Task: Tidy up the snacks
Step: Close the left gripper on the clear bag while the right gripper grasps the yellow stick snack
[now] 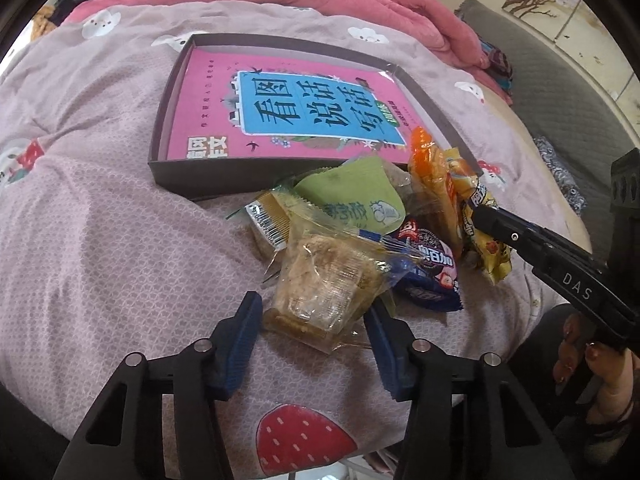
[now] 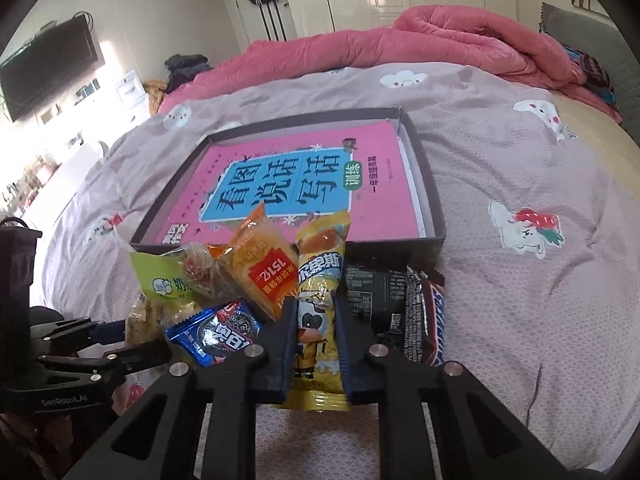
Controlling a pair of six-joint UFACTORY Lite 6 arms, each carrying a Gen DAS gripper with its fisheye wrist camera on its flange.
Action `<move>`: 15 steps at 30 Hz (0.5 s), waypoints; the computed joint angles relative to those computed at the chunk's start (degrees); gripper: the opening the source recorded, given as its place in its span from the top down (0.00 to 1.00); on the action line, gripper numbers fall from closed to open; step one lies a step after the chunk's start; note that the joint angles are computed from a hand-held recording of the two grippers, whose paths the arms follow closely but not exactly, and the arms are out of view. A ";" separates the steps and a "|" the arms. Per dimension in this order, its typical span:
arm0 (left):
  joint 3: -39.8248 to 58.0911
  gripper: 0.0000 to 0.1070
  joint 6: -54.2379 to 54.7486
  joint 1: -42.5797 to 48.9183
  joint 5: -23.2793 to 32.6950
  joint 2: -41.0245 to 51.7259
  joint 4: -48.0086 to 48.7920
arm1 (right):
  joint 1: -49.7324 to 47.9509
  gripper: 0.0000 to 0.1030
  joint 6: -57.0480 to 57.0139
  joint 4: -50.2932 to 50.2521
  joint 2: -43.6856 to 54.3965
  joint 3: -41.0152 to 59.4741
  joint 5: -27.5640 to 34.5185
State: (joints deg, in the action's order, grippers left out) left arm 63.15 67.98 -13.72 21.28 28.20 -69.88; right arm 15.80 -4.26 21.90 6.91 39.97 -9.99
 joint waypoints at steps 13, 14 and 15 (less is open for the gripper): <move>-2.83 0.54 1.89 3.35 2.91 -5.26 -2.58 | -0.98 0.83 12.95 -12.08 -7.61 -5.73 -2.50; -3.14 0.54 2.22 3.57 3.06 -5.83 -2.98 | -1.02 0.83 12.77 -11.90 -7.87 -5.92 -2.60; -3.38 0.54 2.59 3.92 3.17 -6.39 -3.40 | -1.20 0.83 14.04 -13.08 -8.44 -6.32 -2.94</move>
